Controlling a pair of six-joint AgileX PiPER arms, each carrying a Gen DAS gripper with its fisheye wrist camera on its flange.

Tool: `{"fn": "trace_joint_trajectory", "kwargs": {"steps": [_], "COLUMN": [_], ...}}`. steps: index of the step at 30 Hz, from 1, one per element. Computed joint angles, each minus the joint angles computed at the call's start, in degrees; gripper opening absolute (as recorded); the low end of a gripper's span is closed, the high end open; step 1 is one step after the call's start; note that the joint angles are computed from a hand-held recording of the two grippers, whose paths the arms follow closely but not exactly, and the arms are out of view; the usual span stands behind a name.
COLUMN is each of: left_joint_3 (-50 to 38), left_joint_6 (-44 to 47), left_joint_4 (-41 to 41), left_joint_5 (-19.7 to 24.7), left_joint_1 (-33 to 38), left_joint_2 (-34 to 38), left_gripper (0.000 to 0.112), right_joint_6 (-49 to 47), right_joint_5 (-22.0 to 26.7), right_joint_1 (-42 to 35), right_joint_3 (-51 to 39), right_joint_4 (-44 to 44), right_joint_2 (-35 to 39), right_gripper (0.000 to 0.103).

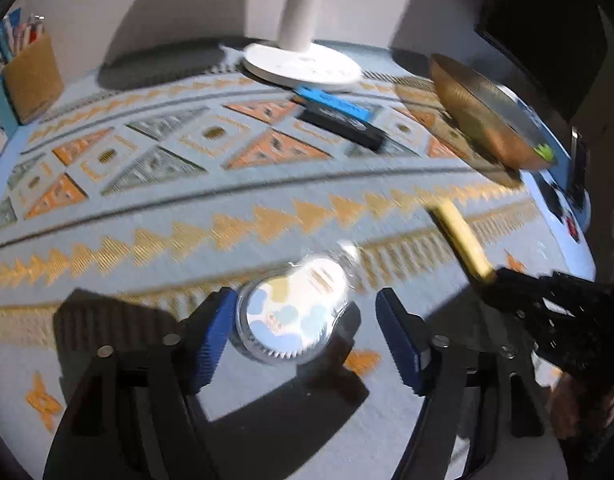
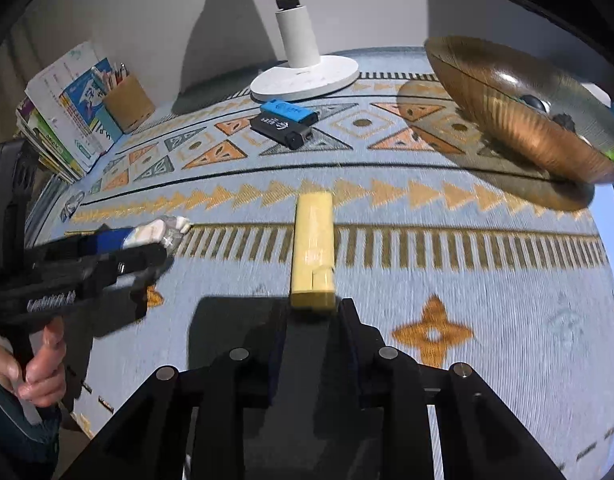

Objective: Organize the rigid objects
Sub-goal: 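Grasp the clear labelled pouch with the left gripper while the right gripper grasps the yellow stick, then lift the pouch and yellow stick in both grippers off the rug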

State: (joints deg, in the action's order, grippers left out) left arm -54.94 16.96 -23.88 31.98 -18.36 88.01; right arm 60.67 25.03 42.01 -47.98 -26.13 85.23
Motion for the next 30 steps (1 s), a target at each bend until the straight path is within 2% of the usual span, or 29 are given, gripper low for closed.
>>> {"fn": "trace_joint_trajectory", "kwargs": {"steps": [3,5,8,9,12,14,19,23,27,29,30], "left_joint_3": [1.01,1.30,2.64,2.16,0.91,0.56,-0.87,-1.22,-0.65,-0.59,-0.40], "left_joint_6": [2.39,4.31,-4.93,-6.73,-1.15,0.27,-11.77,-12.25,-16.51,-19.67,-18.62], "left_joint_4": [-0.88,-0.95,9.57,11.14,4.47,2.93,15.26,15.77,20.60,24.56,23.88], "left_joint_5": [3.17,5.34,0.96,1.02,2.67,1.99,-2.27,-2.94,-4.38,-4.65,-4.90], "left_joint_1": [-2.25,-3.79,-7.05,-6.98,-4.08,-3.97,-9.05,-9.39,-10.89,-12.14,-12.20], "left_joint_2": [-2.01,-3.24,-5.07,-4.68,-2.93,-2.02,0.52,1.03,1.06,1.11,0.81], "left_gripper": [0.074,0.074,0.074,0.074,0.074,0.074,0.074,0.074,0.073,0.069,0.056], "right_joint_6": [1.52,3.75,8.99,9.71,10.46,12.71,11.24,10.88,10.90,10.80,10.46], "right_joint_5": [-2.26,-1.65,-0.91,-1.05,-1.58,-0.76,0.71,4.42,7.45,8.72,9.23], "right_joint_1": [-0.26,0.26,1.26,1.27,1.51,1.93,1.33,2.03,2.34,2.71,2.98], "right_joint_3": [2.26,2.68,3.46,3.78,4.05,3.27,-0.57,-4.78,-8.58,-10.38,-11.01], "right_joint_4": [0.20,-1.19,-5.12,-5.57,-5.93,-7.88,-7.44,-9.41,-11.64,-12.96,-13.36], "right_joint_2": [-1.51,-2.15,-2.89,-3.16,-3.25,-2.59,1.07,4.61,8.01,9.65,10.16], "right_gripper": [0.031,0.037,0.055,0.058,0.058,0.058,0.058,0.057,0.049,0.043,0.038]}}
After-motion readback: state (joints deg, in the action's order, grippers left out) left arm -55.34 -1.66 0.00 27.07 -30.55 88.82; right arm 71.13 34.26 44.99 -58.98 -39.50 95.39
